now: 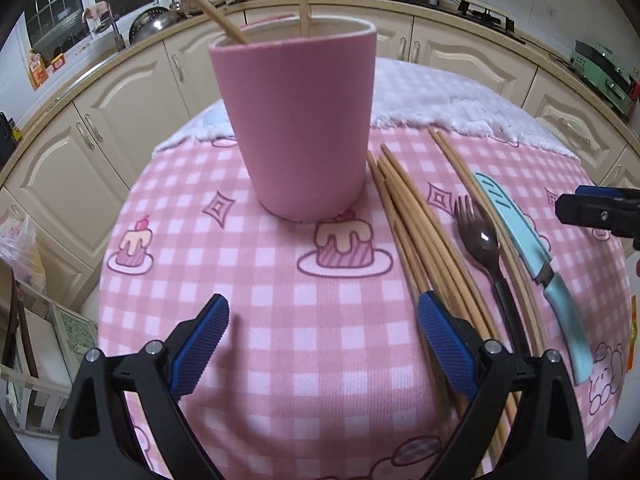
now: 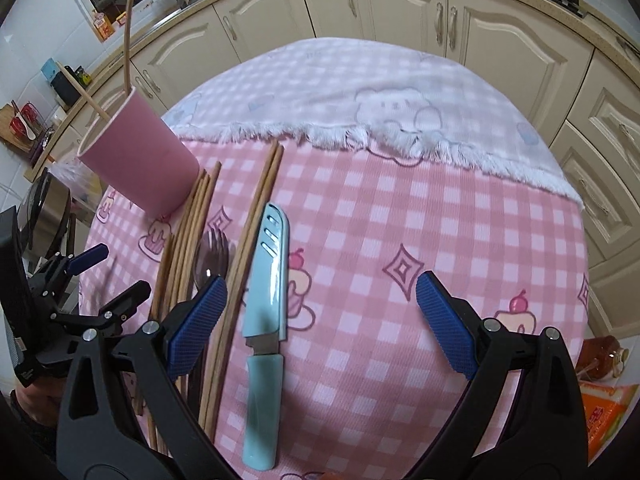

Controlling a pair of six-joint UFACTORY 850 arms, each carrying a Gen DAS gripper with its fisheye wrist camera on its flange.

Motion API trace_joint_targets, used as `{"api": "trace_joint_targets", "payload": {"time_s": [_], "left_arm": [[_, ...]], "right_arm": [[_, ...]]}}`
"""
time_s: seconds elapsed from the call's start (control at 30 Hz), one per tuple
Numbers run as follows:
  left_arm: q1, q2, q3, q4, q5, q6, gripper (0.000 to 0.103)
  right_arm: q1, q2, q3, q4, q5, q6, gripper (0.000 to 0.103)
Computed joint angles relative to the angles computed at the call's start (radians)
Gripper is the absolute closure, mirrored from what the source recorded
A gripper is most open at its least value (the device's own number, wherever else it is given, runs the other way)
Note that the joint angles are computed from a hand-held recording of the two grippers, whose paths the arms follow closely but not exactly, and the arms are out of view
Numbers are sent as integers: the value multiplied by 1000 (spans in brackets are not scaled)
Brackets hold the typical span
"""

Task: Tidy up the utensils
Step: 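Grasp the light blue knife with the right tool while the left tool grasps a chopstick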

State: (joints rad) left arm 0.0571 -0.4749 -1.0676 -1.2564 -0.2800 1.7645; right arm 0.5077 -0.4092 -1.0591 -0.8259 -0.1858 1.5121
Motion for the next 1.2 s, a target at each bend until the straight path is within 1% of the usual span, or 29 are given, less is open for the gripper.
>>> {"api": "trace_joint_targets", "payload": {"time_s": [0.2,0.33,0.4,0.5,0.63,0.67,0.73,0.77,0.83,0.87,0.9,0.93,0.97,1.0,1.03,1.07,1.1,1.13,1.2], "left_arm": [[-15,-9,-6,23,8,-14,10],[-30,-16,-12,25,34,-12,10],[-38,-22,-16,46,57,-26,10],[-41,-27,-26,89,58,-68,10],[-52,-30,-40,151,72,-112,10],[-55,-30,-44,171,75,-127,12],[-65,-37,-63,278,65,-225,19],[-70,-39,-71,321,62,-263,21],[-80,-45,-83,396,58,-320,26],[-85,-49,-92,433,51,-351,27],[-87,-55,-103,466,35,-380,32],[-86,-60,-110,479,19,-391,39],[-85,-68,-127,501,-20,-413,44],[-84,-74,-140,509,-50,-422,57],[-83,-79,-151,513,-87,-426,71],[-83,-79,-153,514,-96,-423,79],[-86,-78,-156,519,-106,-425,95],[-85,-76,-152,513,-108,-421,98],[-81,-72,-147,485,-114,-407,98]], "right_arm": [[11,-21,-17,103,-38,-129,9],[25,-43,-38,160,-80,-213,9],[30,-54,-48,187,-101,-251,9],[33,-67,-64,224,-118,-305,10],[40,-86,-97,249,-146,-347,20],[41,-92,-108,260,-152,-361,22],[46,-116,-145,290,-185,-400,26],[51,-129,-165,286,-205,-398,30],[63,-152,-197,255,-246,-376,33],[65,-158,-207,248,-251,-371,35],[68,-162,-215,249,-249,-374,42],[66,-166,-224,250,-249,-389,55],[70,-169,-230,244,-247,-391,70],[74,-173,-237,239,-251,-386,74],[78,-174,-238,220,-249,-372,75],[77,-170,-232,215,-238,-363,76],[70,-159,-214,216,-205,-348,76],[63,-148,-198,215,-173,-338,77],[48,-120,-157,183,-114,-282,77]]}}
